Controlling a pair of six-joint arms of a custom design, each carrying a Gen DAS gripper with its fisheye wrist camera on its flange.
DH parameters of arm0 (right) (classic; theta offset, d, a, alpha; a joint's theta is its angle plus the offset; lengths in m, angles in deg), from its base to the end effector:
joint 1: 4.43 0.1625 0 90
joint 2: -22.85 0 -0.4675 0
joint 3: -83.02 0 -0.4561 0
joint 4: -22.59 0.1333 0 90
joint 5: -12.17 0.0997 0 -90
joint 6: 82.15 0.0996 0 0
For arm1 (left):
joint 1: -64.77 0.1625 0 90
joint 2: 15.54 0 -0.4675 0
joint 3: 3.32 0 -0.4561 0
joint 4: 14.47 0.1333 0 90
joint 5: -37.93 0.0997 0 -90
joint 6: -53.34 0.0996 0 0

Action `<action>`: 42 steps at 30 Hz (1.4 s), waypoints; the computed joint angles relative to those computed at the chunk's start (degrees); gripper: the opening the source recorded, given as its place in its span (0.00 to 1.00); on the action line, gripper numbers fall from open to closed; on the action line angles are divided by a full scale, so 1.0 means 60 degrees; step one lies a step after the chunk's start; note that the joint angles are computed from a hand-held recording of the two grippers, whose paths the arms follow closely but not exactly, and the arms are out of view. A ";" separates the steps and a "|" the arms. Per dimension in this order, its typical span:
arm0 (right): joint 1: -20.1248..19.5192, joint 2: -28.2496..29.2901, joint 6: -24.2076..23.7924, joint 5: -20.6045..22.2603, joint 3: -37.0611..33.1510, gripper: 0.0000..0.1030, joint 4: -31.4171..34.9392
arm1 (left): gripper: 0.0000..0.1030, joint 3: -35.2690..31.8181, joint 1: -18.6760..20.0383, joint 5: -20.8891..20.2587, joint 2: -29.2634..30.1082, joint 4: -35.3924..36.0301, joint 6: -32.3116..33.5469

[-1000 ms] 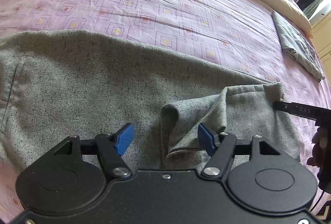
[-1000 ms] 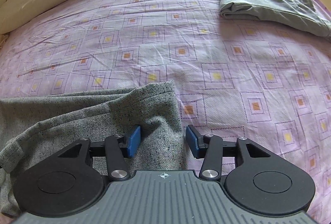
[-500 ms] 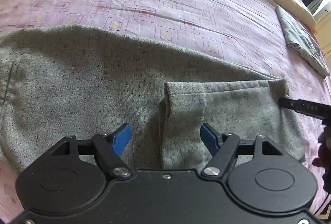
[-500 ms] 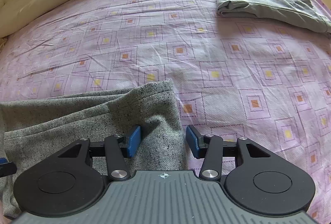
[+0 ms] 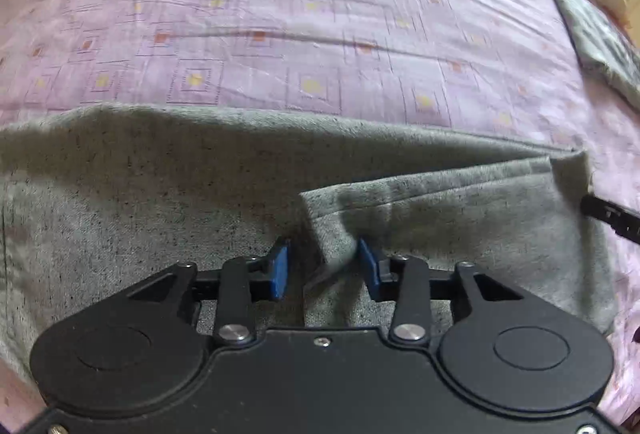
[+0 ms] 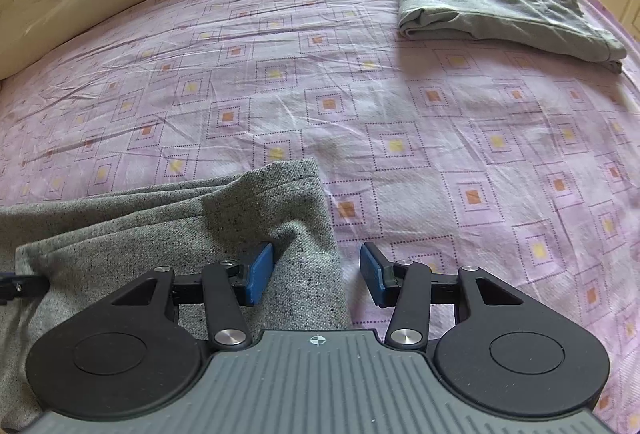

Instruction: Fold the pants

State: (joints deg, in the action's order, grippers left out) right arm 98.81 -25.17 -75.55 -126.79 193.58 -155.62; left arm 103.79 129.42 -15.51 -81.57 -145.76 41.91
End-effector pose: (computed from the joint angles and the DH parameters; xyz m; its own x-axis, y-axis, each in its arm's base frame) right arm 0.2035 -0.6108 0.0896 -0.7330 0.2674 0.6255 -0.1230 0.8523 -0.5085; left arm -0.0972 -0.6552 0.2103 -0.7973 0.1561 -0.5831 0.2756 0.9535 -0.1216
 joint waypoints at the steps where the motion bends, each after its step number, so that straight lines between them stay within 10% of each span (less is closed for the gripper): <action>1: 0.0132 0.0096 -0.0274 -0.0291 -0.0028 0.45 -0.0339 | 0.50 0.0082 -0.0053 0.0164 -0.0121 -0.0067 -0.0291; 4: 0.0364 0.0087 -0.1254 0.0000 0.0161 0.45 -0.1454 | 0.51 0.0529 -0.0301 0.0694 -0.0597 -0.0544 -0.0962; 9: 0.0158 -0.0635 -0.1449 0.2299 0.0717 0.33 -0.0015 | 0.51 0.1067 -0.0382 -0.0378 -0.1278 0.0177 -0.1228; 17: -0.0127 -0.0970 -0.1838 0.1921 0.1302 0.18 0.0425 | 0.57 0.2655 -0.1311 0.0160 -0.2077 0.2252 -0.1271; 26: 0.0234 -0.1190 -0.1817 0.2524 0.1459 0.20 -0.0302 | 0.57 0.3083 -0.1745 0.0313 -0.3260 0.1652 -0.3264; 42: 0.1442 0.1681 -0.0156 0.3462 -0.1526 0.09 0.0872 | 0.59 0.0839 0.1276 0.1114 -0.3599 0.1571 -0.1489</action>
